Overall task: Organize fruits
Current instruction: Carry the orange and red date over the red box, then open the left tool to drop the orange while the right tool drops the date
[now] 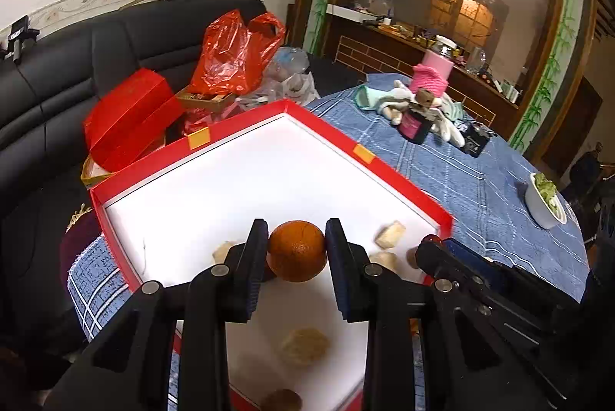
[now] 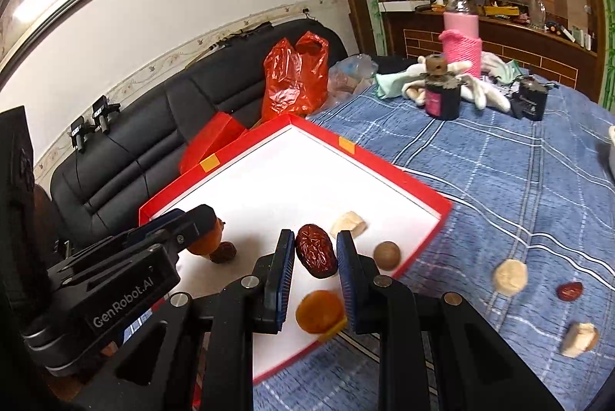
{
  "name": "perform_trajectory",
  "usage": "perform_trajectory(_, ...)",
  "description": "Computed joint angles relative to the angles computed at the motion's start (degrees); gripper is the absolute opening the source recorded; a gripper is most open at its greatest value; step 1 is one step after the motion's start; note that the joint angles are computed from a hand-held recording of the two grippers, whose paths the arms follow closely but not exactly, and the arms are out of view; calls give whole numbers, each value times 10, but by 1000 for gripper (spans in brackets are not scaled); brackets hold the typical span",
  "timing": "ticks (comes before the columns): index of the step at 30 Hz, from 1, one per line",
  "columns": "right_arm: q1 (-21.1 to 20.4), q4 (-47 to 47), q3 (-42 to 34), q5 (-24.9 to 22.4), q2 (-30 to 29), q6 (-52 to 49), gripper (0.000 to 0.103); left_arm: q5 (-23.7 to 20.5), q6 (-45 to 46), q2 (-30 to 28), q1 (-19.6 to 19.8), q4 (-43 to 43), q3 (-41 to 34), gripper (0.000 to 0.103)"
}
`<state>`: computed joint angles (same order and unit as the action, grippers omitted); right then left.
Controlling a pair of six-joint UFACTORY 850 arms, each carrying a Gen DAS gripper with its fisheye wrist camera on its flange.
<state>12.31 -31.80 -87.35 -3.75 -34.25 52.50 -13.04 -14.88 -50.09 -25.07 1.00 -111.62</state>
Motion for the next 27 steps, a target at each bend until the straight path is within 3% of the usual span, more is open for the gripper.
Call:
perform_trajectory(3, 1, 94, -17, -5, -15, -91, 22, -10, -16, -11, 3, 13, -15, 29)
perform_trajectory(15, 5, 263, -58, -20, -46, -268, 22, -44, -75, -41, 4, 80, -59, 29)
perform_trajectory(27, 2, 300, -74, -41, -62, -295, 22, -68, -96, -53, 1, 113, -78, 29)
